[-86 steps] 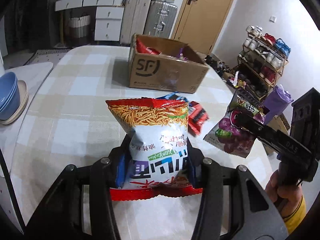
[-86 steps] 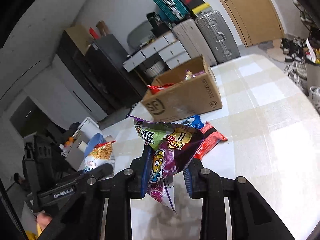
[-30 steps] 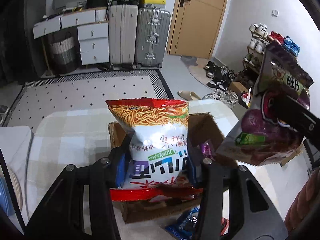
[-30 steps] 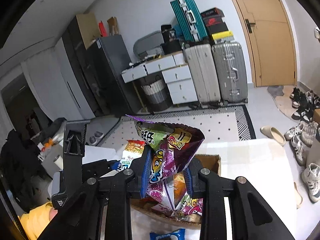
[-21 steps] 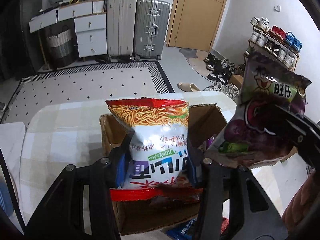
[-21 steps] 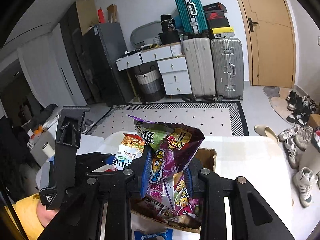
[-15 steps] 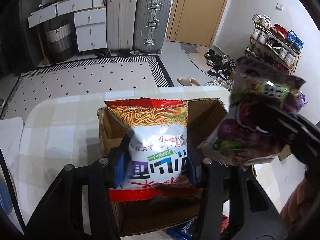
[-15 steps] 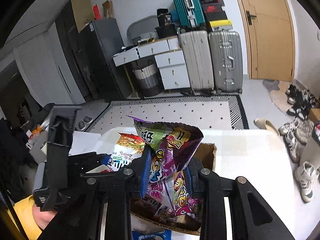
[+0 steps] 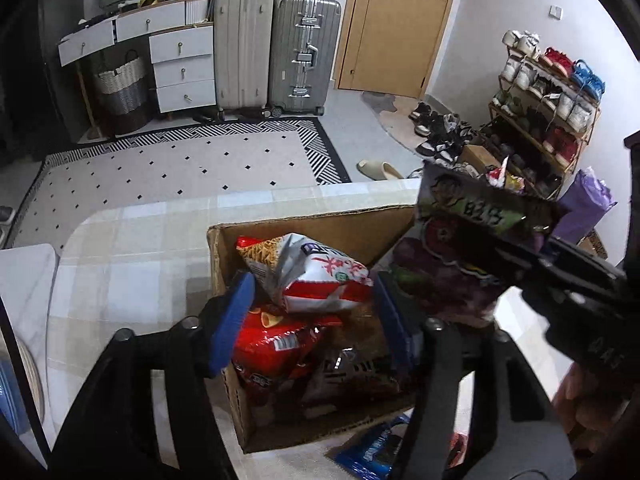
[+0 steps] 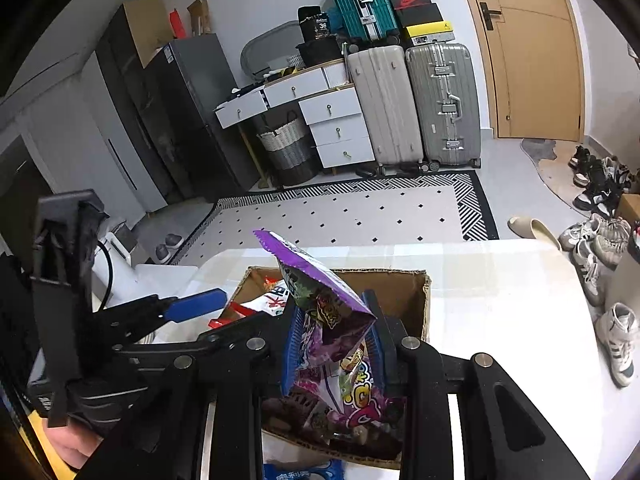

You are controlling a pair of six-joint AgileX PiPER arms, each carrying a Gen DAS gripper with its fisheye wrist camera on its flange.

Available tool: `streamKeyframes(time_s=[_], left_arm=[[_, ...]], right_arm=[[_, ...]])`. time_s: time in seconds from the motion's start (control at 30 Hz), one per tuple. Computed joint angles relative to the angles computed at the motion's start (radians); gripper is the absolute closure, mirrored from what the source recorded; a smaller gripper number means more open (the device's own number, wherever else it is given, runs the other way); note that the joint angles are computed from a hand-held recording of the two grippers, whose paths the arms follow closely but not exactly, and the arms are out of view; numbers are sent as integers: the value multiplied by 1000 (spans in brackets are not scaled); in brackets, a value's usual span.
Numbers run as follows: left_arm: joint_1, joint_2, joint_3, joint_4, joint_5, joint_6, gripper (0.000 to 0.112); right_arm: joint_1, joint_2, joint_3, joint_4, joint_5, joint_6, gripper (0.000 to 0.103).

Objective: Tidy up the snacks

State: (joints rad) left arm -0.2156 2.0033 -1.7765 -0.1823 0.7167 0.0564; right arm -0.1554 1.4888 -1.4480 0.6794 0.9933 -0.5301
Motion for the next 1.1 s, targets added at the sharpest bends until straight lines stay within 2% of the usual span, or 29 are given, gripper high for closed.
streamKeyframes(time_s=[0.07, 0.33, 0.63, 0.87, 1.1], left_arm=[[-2, -22, 24, 25, -16, -21, 43], [-6, -124, 154, 25, -50, -21, 42], [22, -181, 213, 24, -57, -17, 42], [29, -237, 258, 50, -38, -51, 42], [24, -300, 301, 61, -24, -67, 42]], right_arm=[[4, -13, 14, -2, -5, 1, 74], [1, -23, 11, -9, 8, 14, 74], [-4, -41, 19, -29, 2, 44, 74], [-5, -71, 31, -36, 6, 67, 63], [-52, -103, 16, -9, 60, 53, 63]])
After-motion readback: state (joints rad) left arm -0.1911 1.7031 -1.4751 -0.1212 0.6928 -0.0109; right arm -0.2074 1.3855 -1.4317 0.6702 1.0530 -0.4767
